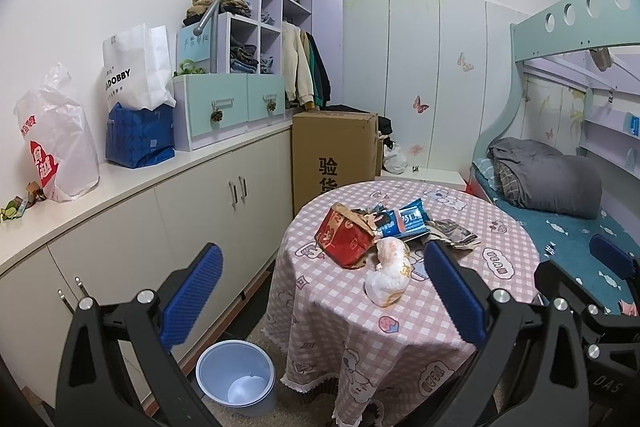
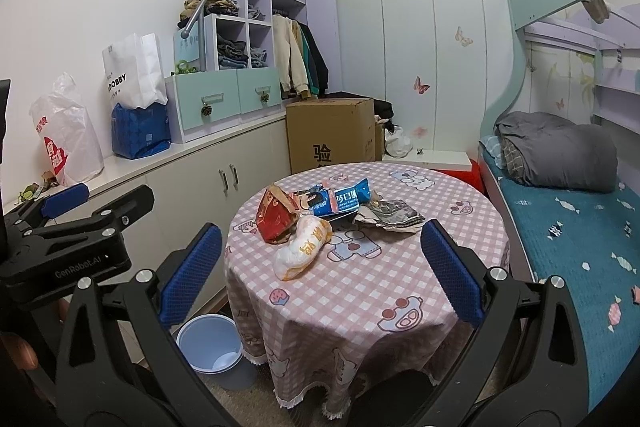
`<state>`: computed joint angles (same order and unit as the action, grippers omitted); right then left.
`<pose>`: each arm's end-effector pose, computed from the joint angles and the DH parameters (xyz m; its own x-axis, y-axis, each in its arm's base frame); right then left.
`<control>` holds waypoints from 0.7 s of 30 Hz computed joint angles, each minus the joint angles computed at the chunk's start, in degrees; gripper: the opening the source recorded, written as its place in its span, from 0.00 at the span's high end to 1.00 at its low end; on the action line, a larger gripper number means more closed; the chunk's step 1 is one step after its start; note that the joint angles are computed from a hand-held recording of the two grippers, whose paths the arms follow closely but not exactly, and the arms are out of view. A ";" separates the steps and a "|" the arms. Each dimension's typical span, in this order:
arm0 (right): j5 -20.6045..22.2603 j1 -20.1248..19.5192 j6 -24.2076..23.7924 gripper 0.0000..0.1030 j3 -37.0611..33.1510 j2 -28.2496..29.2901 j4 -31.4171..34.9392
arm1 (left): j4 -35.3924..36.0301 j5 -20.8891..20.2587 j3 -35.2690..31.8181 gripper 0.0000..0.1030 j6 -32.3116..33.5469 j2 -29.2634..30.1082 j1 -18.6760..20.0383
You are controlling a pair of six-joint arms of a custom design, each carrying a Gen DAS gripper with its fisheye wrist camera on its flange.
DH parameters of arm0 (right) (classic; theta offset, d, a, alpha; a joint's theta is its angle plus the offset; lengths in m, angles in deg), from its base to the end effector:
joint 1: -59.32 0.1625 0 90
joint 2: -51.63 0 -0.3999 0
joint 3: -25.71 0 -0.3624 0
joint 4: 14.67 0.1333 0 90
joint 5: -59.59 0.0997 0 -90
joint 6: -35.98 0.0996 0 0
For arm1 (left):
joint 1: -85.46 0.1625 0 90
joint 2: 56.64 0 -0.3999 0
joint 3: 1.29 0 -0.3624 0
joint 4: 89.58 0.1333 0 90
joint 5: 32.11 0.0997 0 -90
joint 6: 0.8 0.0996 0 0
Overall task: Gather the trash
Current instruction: 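Grasp the white plastic bag with the right tool while the left tool grasps the red paper bag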
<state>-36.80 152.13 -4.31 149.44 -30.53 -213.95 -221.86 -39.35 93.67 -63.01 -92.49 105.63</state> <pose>0.1444 -0.4485 0.3729 -0.7490 -0.2037 0.6305 -0.6593 0.3240 -0.6785 -0.4850 -0.4254 0.0448 -0.6894 -0.1906 -0.6988 0.6190 0.3461 -0.7050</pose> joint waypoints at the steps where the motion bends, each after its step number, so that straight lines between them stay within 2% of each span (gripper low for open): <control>1: -0.08 0.01 0.12 0.05 -0.14 0.05 0.20 | 0.72 -0.09 -0.09 0.04 -0.60 -0.14 0.08; 4: 0.09 -0.19 0.43 0.05 -0.44 0.05 1.03 | 5.90 -0.73 -0.62 0.04 -5.23 -0.85 0.42; 5: 1.41 -0.72 1.00 0.05 -0.45 -0.08 1.50 | 6.68 -0.87 -0.69 0.04 -6.07 -0.99 0.57; 7: 0.20 -0.73 1.22 0.05 -0.89 0.29 2.17 | 6.75 -1.21 -0.52 0.04 -6.60 -1.17 0.89; 10: -0.54 -1.11 1.78 0.05 -1.86 1.42 2.98 | -0.24 -3.22 0.16 0.04 -1.25 -0.86 1.93; 13: -0.85 -1.78 2.58 0.05 -3.01 2.72 4.08 | -3.43 -7.20 0.27 0.04 0.39 -1.04 3.73; 21: -2.62 -3.91 4.71 0.05 -9.49 9.29 9.54 | -17.05 -19.24 -1.11 0.04 11.81 1.46 11.29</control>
<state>-39.42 148.22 0.40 139.95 -21.25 -204.41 -238.91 -58.59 92.55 -51.20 -91.03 116.92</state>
